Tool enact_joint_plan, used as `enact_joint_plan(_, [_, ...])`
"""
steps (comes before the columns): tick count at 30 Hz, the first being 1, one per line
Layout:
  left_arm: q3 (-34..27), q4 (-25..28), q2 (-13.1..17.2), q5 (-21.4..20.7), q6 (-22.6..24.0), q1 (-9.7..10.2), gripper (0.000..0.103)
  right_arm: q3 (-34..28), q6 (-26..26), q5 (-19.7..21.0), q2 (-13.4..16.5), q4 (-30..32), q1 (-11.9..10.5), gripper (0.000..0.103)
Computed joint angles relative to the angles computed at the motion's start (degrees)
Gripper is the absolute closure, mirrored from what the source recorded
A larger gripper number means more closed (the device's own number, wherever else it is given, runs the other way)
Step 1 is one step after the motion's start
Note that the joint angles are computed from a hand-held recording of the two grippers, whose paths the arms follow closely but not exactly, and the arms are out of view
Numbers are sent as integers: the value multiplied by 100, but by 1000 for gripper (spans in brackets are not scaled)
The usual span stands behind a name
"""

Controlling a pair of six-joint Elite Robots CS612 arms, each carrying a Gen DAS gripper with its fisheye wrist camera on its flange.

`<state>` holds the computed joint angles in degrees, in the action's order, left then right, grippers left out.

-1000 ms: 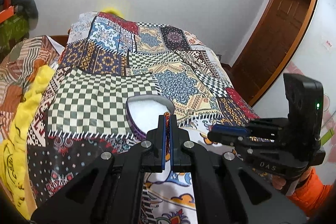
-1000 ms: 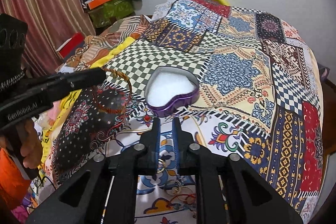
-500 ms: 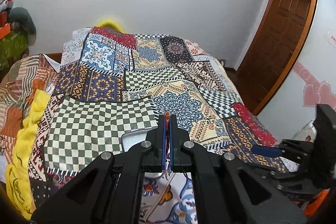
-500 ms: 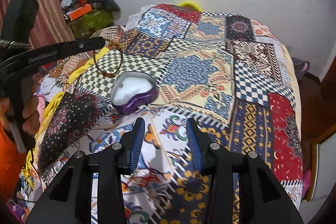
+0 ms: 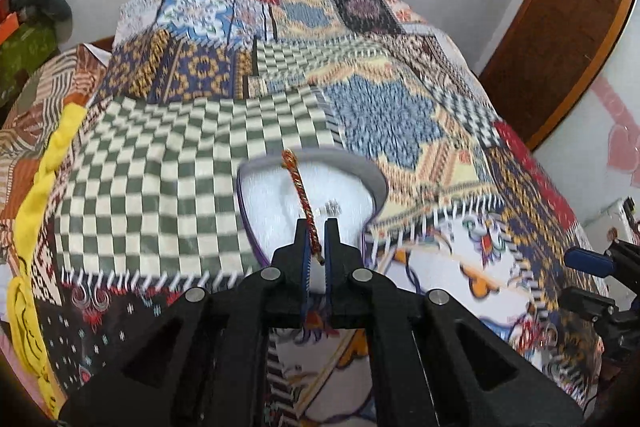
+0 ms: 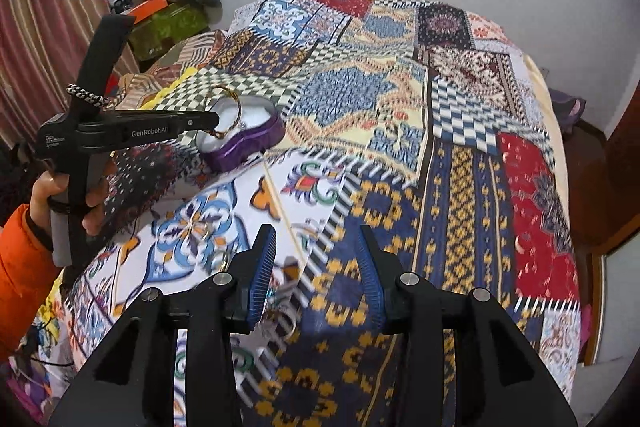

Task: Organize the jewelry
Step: 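Lower the red bracelet into the tin and open the left gripper, then grasp a gold ring with the left gripper while the right grasps a stone ring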

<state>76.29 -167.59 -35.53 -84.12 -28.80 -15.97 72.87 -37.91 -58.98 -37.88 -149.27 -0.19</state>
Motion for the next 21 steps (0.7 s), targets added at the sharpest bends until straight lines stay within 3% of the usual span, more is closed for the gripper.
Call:
enact_joint_plan(7, [436, -211, -255, 45, 233, -124, 73, 386, -157, 88, -210, -3, -76, 66])
enact_joint_plan(12, [714, -272, -436, -97, 394, -209, 71, 537, -223, 80, -286, 38, -89, 66])
enact_joint_plan(21, [1053, -256, -630, -357, 639, -367, 70, 676, -302, -294, -270, -284, -11, 66])
